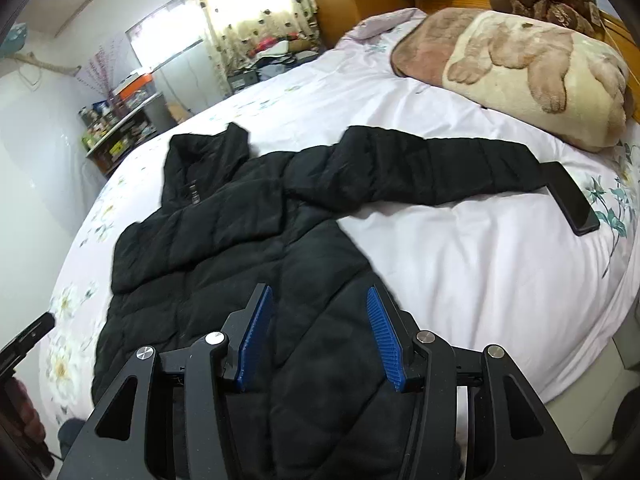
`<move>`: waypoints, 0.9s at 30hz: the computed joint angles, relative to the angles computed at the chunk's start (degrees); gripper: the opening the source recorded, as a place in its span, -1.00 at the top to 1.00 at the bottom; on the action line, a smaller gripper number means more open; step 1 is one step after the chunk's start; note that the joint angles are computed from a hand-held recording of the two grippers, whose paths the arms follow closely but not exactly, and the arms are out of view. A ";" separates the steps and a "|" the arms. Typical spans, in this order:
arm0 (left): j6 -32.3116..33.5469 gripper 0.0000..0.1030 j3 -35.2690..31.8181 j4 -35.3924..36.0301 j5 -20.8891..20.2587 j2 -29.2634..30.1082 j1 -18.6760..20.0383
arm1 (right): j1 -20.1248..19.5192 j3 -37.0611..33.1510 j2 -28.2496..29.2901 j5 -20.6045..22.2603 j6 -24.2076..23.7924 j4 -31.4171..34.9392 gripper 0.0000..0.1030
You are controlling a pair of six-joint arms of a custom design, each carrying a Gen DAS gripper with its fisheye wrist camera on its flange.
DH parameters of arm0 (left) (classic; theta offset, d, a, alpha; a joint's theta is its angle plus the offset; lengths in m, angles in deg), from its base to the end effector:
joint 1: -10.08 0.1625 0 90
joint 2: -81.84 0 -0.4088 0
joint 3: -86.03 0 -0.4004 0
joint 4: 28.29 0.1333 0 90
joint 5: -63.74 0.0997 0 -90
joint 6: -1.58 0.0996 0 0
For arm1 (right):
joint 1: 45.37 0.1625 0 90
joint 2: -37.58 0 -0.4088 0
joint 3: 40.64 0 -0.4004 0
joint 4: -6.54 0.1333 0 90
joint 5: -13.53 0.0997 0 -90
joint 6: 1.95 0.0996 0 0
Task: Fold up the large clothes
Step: 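Open the left tool and release the sleeve onto the jacket, then grasp the other jacket sleeve cuff with the right tool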
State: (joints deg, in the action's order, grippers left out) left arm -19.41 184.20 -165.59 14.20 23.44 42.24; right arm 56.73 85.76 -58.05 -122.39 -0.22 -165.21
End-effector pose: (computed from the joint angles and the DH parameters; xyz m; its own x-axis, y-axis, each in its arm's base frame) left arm -0.4286 -0.5033 0.1925 -0.7460 0.3701 -0.5537 0.6127 0.7072 -0.3528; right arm 0.1485 -0.3982 0.3983 -0.8008 0.4183 0.4286 -0.1078 0.6033 -0.7902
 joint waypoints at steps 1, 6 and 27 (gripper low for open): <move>-0.06 -0.14 -0.61 0.30 0.08 0.56 0.32 | -0.79 -0.18 -0.25 0.30 0.21 0.20 0.02; 0.68 -0.14 -3.99 0.83 0.64 4.02 2.24 | -4.82 -1.04 -0.75 1.31 -0.53 -1.25 0.02; 10.70 -0.14 -20.60 -2.15 0.60 20.90 9.30 | -23.37 -9.11 2.27 10.28 -3.13 -1.73 -0.09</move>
